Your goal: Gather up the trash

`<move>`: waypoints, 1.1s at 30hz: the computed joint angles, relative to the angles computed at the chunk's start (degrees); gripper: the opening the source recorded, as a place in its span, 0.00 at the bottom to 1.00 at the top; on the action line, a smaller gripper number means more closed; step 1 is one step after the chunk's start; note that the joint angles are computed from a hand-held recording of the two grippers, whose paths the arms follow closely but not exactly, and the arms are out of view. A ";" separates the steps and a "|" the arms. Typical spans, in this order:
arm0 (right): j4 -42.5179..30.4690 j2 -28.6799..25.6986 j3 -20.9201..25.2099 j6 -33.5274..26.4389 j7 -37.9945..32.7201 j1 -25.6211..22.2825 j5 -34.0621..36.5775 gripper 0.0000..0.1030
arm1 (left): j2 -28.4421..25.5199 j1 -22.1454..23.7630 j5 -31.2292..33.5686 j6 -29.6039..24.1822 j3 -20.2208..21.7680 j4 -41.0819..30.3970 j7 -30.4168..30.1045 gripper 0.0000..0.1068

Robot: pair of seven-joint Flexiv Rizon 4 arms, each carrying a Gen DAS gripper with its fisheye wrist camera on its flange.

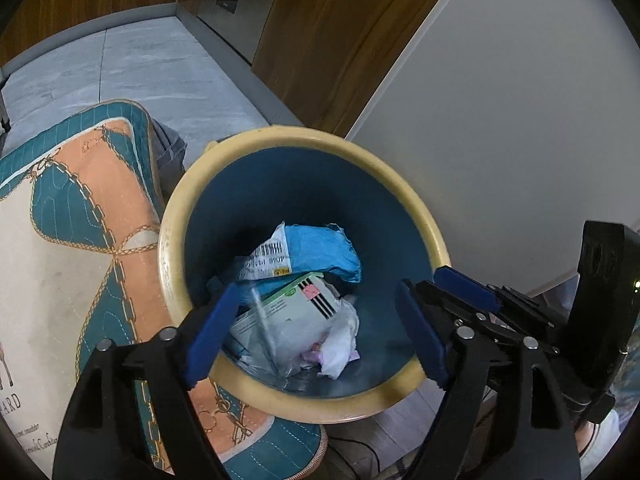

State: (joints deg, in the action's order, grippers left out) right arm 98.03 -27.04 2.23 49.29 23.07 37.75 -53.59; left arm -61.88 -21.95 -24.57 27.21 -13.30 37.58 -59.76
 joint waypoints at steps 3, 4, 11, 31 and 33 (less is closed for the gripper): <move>0.48 1.31 -0.07 -2.34 1.00 1.03 -1.55 0.48 | 1.68 0.69 -0.37 1.63 -0.54 2.79 1.39 0.79; 0.53 1.67 0.02 -3.43 1.27 1.42 -2.29 0.54 | 2.47 1.00 -0.57 2.49 -0.75 4.13 1.88 0.79; 2.38 5.15 2.30 -12.60 6.71 4.10 -7.88 0.75 | 10.99 3.73 -2.49 11.56 -2.39 18.09 7.81 0.87; 3.18 6.92 5.97 -18.89 12.56 5.38 -15.84 0.94 | 24.94 7.66 -10.95 28.08 -6.01 41.67 20.83 0.91; 3.27 7.00 5.99 -18.97 12.84 5.42 -15.82 0.94 | 25.08 7.49 -10.91 28.36 -5.80 41.94 20.97 0.91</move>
